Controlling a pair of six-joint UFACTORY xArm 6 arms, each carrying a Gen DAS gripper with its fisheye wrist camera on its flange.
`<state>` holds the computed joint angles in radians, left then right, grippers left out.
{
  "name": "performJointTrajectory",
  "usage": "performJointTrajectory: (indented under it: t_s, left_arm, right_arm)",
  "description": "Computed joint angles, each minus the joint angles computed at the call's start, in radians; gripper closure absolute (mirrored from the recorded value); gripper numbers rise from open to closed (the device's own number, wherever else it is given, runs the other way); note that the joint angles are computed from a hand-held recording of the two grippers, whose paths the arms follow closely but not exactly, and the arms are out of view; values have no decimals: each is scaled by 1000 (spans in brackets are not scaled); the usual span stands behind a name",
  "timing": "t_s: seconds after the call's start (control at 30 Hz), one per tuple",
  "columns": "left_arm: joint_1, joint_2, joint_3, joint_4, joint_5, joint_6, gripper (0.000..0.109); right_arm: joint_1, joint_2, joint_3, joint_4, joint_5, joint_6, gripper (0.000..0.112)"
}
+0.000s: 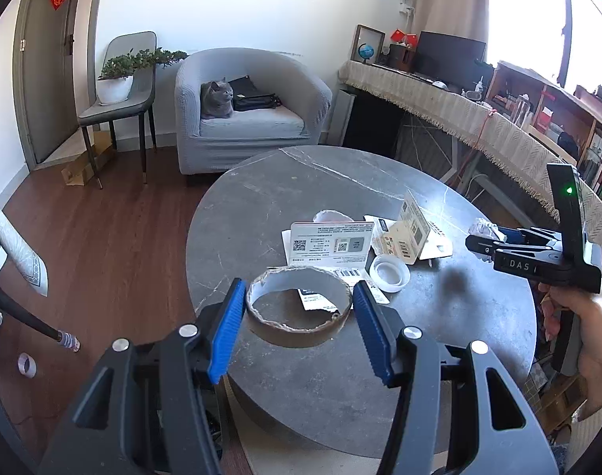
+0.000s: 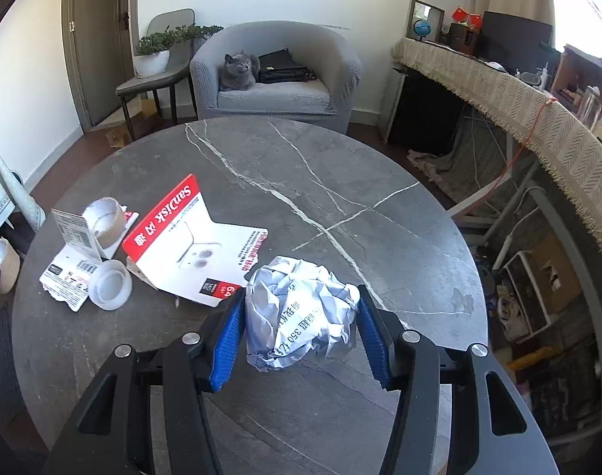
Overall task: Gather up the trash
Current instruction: 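Grasp the brown tape roll with the left gripper while the right gripper grasps the crumpled white paper, then carry the tape roll with the left gripper while the right gripper carries the crumpled paper to the bin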
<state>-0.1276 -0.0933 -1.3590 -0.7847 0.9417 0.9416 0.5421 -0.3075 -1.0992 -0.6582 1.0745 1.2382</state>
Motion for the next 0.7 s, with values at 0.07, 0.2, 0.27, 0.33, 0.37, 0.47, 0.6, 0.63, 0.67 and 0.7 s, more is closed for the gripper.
performJointTrajectory:
  t_s: [0.07,0.2,0.27,0.33,0.37,0.47,0.6,0.63,0.67,0.7]
  left_arm:
    - [10,1,-2,1,2,2,50]
    - [32,12,-15,2,6,7,50]
    - [45,18,-22,-1,9,11,50]
    - [57,27,-33,1,11,13,50]
    - [65,33,-39,3,12,14,50]
    - [89,49,-54,10,15,18,50]
    - [122,75,-76,17,19,15,50]
    - [129,82,-81,24,16,14,50]
    - [137,89,-85,31,14,15,50]
    - [145,96,-88,36,14,18,50]
  right_arm:
    - [3,15,-14,2,-39,-3,57]
    - [13,69,-72,6,-93,-30,57]
    - [20,100,-112,8,-104,-47,57]
    - [24,129,-145,9,-121,-55,57]
    - [26,143,-161,9,-128,-57,57]
    - [34,183,-208,10,-154,-60,57]
    - [41,248,-284,20,-208,-77,57]
    - [44,270,-310,25,-219,-86,57]
    - [48,292,-335,32,-227,-99,57]
    - [52,316,-361,40,-239,-115,57]
